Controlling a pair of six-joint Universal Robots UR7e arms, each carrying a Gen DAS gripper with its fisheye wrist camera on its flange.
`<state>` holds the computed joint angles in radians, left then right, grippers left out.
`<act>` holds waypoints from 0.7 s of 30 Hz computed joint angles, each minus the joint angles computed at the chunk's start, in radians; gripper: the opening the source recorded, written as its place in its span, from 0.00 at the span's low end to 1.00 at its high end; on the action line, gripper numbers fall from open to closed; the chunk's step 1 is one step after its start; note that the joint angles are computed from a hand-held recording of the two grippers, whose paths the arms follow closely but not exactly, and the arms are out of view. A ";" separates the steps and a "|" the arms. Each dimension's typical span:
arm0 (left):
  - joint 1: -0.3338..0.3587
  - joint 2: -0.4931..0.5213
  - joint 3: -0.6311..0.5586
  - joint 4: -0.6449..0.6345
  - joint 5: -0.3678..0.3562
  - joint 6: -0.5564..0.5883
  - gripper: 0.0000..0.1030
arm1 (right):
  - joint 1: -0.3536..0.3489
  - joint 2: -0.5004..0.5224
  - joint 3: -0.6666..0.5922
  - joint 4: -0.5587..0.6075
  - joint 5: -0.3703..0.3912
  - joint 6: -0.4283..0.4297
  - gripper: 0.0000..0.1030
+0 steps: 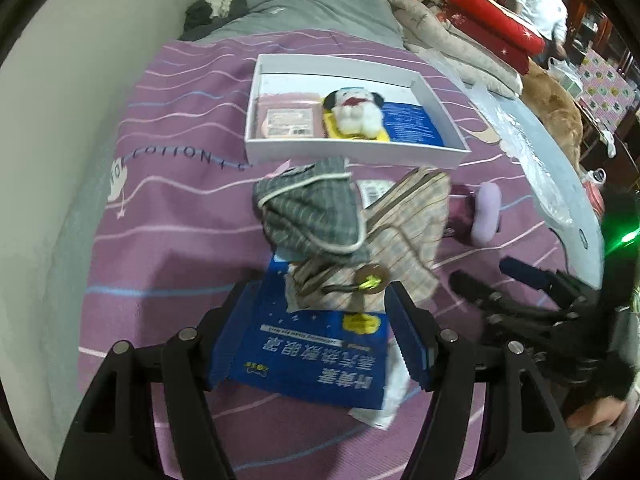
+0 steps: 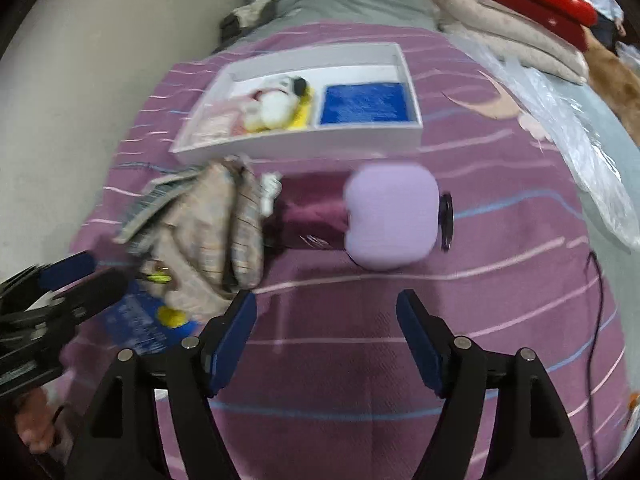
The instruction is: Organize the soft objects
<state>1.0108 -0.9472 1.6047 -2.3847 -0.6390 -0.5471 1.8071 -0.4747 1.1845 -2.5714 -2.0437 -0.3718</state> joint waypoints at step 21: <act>0.017 0.057 0.037 -0.069 0.032 0.028 0.67 | -0.015 0.066 -0.013 -0.042 -0.106 0.026 1.00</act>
